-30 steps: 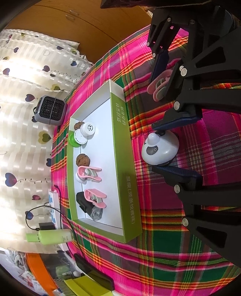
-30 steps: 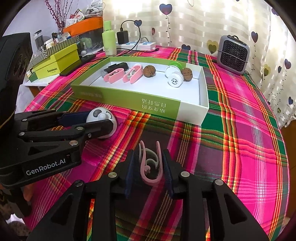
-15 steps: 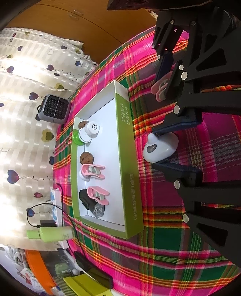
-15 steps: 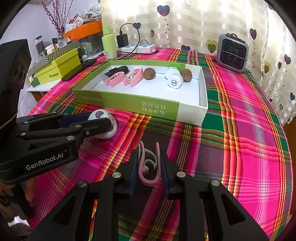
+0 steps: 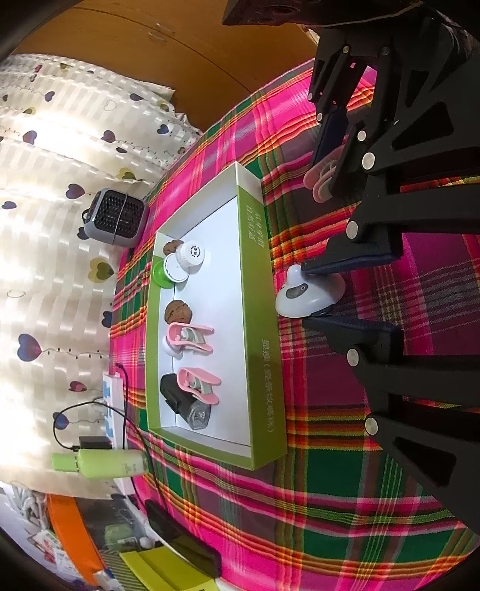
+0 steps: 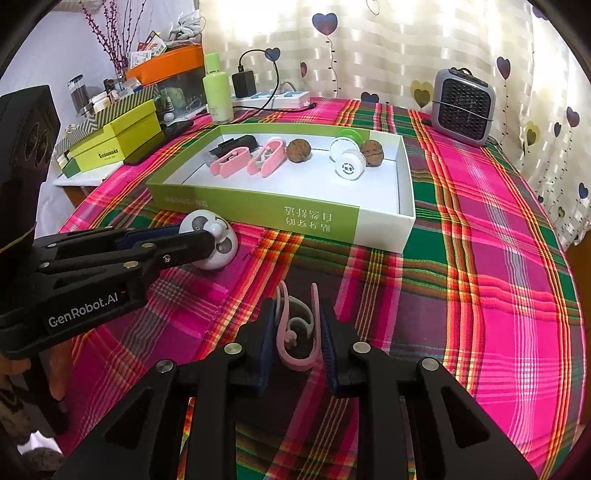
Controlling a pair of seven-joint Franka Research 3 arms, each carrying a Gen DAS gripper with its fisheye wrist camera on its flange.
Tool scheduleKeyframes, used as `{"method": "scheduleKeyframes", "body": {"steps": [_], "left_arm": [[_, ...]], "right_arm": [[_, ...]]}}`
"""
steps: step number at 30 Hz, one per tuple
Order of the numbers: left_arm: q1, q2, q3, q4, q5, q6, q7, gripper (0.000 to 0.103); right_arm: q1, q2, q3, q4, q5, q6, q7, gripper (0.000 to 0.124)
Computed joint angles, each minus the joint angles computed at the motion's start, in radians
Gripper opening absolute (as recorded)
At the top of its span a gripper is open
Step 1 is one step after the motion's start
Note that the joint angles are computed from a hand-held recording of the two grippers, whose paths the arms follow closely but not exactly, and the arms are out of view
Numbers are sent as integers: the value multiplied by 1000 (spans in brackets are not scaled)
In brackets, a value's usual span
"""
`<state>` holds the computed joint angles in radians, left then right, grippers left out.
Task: Organize objects
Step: 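Carry the pink clip and white round device over the white box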
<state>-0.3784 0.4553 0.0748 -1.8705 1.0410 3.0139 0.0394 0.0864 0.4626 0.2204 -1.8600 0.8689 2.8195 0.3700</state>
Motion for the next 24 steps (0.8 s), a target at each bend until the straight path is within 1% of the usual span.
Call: {"method": "scheduleKeyframes", "body": {"steps": [4, 7, 10, 13, 15, 16, 19, 21, 24], "left_arm": [[-15, -3, 21, -2, 27, 15, -35, 19], [-13, -3, 20, -1, 35, 13, -45, 19], [-9, 0, 15, 3, 43, 6, -52, 19], [45, 11, -44, -1, -45, 10, 44, 24], [62, 18, -63, -5, -101, 17, 103, 29], [55, 21, -60, -1, -120, 8, 119, 30], [14, 24, -21, 9, -125, 0, 118, 30], [25, 32, -32, 15, -159, 0, 139, 30], [32, 39, -34, 20, -202, 12, 168, 30]], "right_arm": [[-5, -4, 7, -4, 11, 2, -9, 24], [-8, -7, 13, -5, 26, 4, -22, 24], [4, -4, 3, -5, 16, 7, -10, 24], [1, -4, 4, -6, 17, 3, -8, 24], [1, -4, 5, -6, 19, 6, -8, 24], [2, -3, 4, -4, 18, 5, -6, 24], [4, -1, 2, -1, 12, 4, 1, 24], [5, 0, 1, 0, 7, 0, 6, 24], [7, 3, -1, 4, -2, -5, 14, 24]]}}
